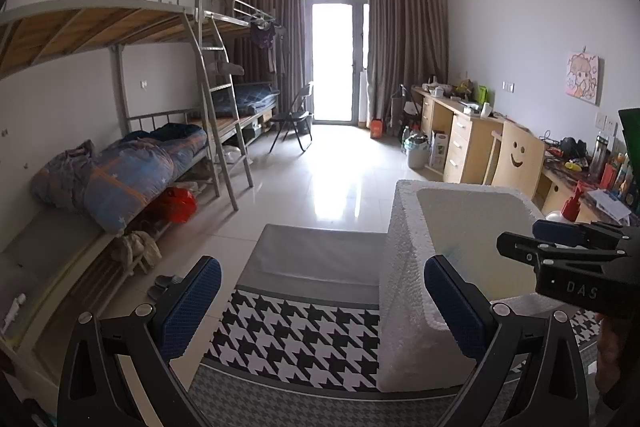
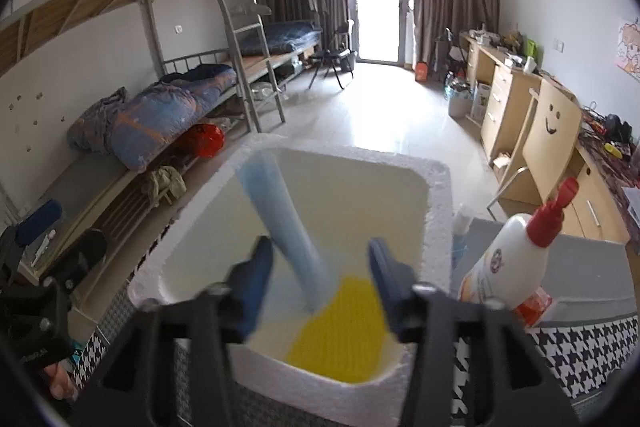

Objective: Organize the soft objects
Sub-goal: 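Lower the blue mask into the box and open the right tool, then move both tools away from the box back over the table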

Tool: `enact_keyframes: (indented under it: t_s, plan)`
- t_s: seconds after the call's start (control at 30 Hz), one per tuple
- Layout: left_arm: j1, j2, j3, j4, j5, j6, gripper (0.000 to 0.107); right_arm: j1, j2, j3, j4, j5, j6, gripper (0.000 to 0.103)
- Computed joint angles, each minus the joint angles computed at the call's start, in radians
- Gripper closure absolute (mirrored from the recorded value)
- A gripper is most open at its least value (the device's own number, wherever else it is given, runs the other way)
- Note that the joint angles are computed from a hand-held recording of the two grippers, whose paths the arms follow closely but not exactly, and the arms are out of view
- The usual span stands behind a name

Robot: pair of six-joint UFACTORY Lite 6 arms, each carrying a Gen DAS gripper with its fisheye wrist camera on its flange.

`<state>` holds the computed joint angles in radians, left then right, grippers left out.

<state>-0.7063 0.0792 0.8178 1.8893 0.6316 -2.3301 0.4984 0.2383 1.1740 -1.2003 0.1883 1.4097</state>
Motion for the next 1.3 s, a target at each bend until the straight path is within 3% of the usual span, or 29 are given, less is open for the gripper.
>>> enact_keyframes:
  t_s: [0.2, 0.5, 0.87, 1.3]
  plan:
    - [-0.001, -0.007, -0.006, 0.003, -0.003, 0.000, 0.005, 0.002, -0.029, -0.017, 0.014, -0.009, -0.017, 0.039]
    - [-0.032, -0.057, -0.026, -0.004, 0.013, 0.011, 0.005, -0.006, -0.147, -0.106, -0.201, 0.003, 0.199, 0.024]
    - [-0.135, -0.104, -0.022, -0.075, 0.078, 0.081, 0.005, 0.002, -0.342, -0.262, -0.445, 0.032, 0.460, 0.017]
    - [-0.329, -0.144, -0.018, -0.149, 0.198, 0.142, 0.005, 0.048, -0.589, -0.457, -0.452, 0.138, 0.478, 0.015]
